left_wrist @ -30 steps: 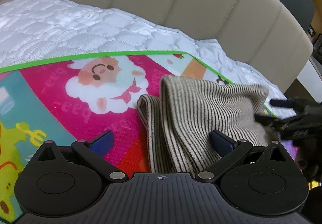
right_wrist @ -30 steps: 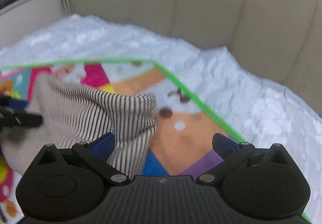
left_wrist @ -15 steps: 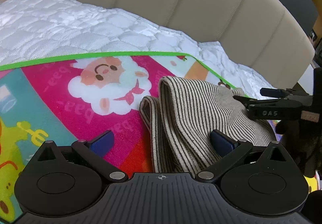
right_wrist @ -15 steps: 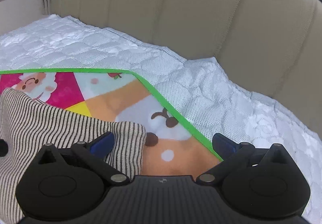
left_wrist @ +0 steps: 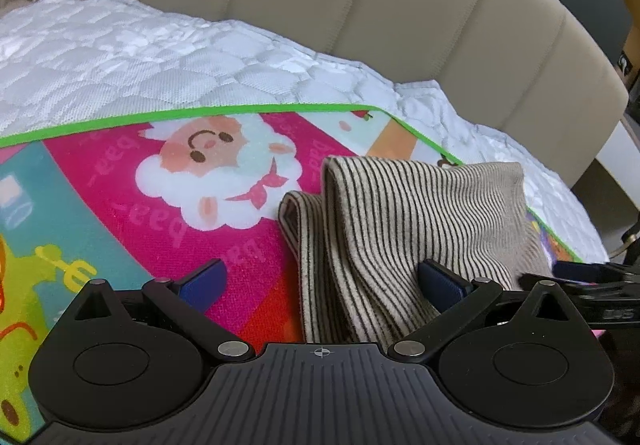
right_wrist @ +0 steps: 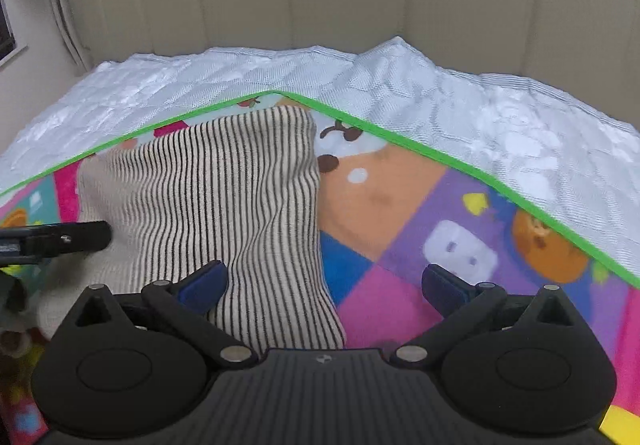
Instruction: Fold clothes
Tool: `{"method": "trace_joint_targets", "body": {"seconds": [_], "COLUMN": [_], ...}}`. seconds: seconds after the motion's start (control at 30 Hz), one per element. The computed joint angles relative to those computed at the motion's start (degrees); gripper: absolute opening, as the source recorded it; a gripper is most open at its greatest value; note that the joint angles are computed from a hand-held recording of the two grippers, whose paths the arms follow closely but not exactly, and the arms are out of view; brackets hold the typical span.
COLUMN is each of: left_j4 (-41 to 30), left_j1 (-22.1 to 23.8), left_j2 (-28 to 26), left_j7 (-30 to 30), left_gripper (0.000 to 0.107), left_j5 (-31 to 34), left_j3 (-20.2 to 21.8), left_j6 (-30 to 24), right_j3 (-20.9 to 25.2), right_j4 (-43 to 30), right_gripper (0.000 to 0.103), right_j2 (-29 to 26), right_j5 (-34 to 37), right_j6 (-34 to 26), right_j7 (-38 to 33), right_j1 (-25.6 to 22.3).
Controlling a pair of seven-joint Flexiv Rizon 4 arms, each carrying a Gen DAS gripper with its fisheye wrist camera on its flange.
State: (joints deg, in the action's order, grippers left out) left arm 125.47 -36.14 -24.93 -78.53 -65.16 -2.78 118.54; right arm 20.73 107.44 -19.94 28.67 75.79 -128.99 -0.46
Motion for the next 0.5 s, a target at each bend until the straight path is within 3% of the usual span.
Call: {"method": "trace_joint_targets", "body": {"seconds": [0.07, 0.13, 0.17, 0.23, 0.3, 0.4, 0.5], "left_j4": [-1.0, -3.4, -5.2, -7.6, -5.9, -2.9, -3.6], "left_j1": [-1.5, -4.4, -5.9, -6.7, -5.6, -2.4, 0.5], "left_j2": [-0.5, -0.9, -1.2, -1.4, 0.3, 3.2, 4.2], "left_j7": [2.4, 10.4, 16.5, 24.6, 20.8, 12.4, 19.0], "left_gripper": [0.103, 0.103, 0.103, 0.103, 0.103, 0.103, 0.103], "left_j5": [-3.2, -12.3, -17.9, -23.9, -21.0, -14.7, -14.9], "left_j3": [0.5, 0.4, -0.3, -2.3, -2.6, -3.3, -5.4], "left_j6": [0.8, 3.4, 6.5, 13.0, 13.7, 11.3, 7.7], "right_j3": [-1.1, -1.3, -1.0, -0.6, -1.9, -4.2, -6.5], "right_j4": [0.1, 0.0, -0.3, -2.1, -3.5, -4.5, -6.0], "right_gripper": [0.103, 0.103, 0.103, 0.103, 0.101, 0.081, 0.075], "right_j2": [0.1, 1.8, 3.0, 5.9, 7.8, 7.9, 5.7], "right_j5": [-1.3, -1.6, -0.3, 6.3, 10.9, 14.3, 16.2], "right_j6": [0.6, -1.9, -4.4, -15.2, -26.5, -38.0, -40.5], "right_j7": [2.2, 4.5, 4.8, 5.4, 7.1, 10.6, 15.4], "right_j1": [1.4, 1.0, -0.1, -4.0, -6.5, -6.9, -4.6]}}
